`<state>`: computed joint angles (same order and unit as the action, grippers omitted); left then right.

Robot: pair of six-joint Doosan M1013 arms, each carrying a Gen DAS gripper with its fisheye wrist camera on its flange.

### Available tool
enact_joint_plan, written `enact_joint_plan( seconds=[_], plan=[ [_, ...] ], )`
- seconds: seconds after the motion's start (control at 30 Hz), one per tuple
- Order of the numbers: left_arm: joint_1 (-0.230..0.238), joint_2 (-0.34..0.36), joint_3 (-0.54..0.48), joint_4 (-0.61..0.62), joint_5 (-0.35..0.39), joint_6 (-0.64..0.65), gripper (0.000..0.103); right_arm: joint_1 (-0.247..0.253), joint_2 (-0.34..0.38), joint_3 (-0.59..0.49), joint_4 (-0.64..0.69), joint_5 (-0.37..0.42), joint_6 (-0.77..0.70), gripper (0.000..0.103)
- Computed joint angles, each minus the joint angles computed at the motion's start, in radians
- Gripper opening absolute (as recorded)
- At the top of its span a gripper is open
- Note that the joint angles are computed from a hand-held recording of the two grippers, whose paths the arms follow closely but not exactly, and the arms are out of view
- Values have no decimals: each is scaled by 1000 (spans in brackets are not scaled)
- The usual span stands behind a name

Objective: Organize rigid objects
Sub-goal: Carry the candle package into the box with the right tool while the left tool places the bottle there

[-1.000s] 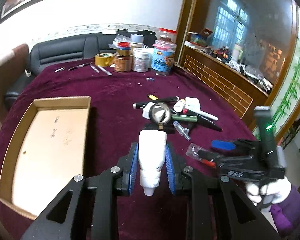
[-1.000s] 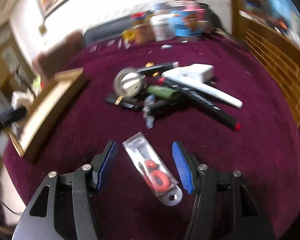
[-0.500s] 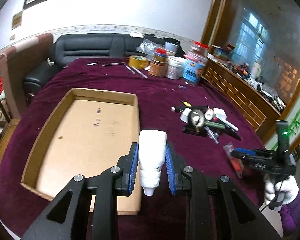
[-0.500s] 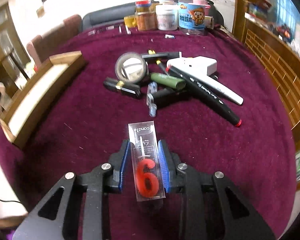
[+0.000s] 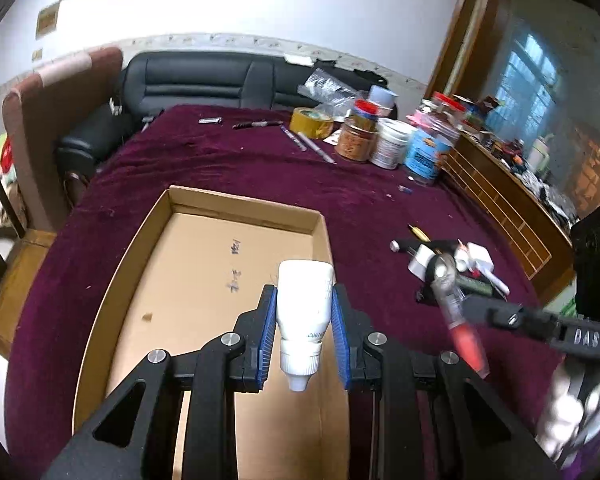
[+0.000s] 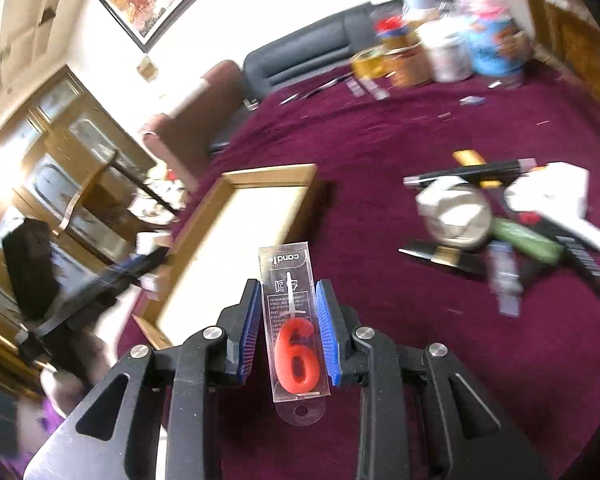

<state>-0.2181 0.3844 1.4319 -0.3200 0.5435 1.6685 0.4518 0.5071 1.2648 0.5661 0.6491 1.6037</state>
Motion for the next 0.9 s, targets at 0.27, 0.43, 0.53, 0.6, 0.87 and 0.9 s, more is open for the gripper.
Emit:
enact_joint_plan(
  seconds=[0.27, 0.43, 0.53, 0.6, 0.87, 0.9],
  plan=[
    [42, 138, -162, -38, 127, -74, 22, 31, 205, -302, -105, 152, 284, 26],
    [49, 203, -229, -70, 171, -82, 22, 39, 263, -381, -209, 165, 430, 26],
    [52, 234, -261, -96, 194, -73, 22, 41, 278, -404, -294, 180, 500, 26],
    [55, 247, -269, -124, 195, -65, 21, 42, 286, -413, -326, 191, 527, 25],
    [87, 260, -254, -288, 208, -80, 29, 59, 307, -452, -440, 201, 550, 26],
    [85, 253, -243, -281, 196, -88, 29, 60, 308, -455, -446, 200, 546, 25]
  ],
)
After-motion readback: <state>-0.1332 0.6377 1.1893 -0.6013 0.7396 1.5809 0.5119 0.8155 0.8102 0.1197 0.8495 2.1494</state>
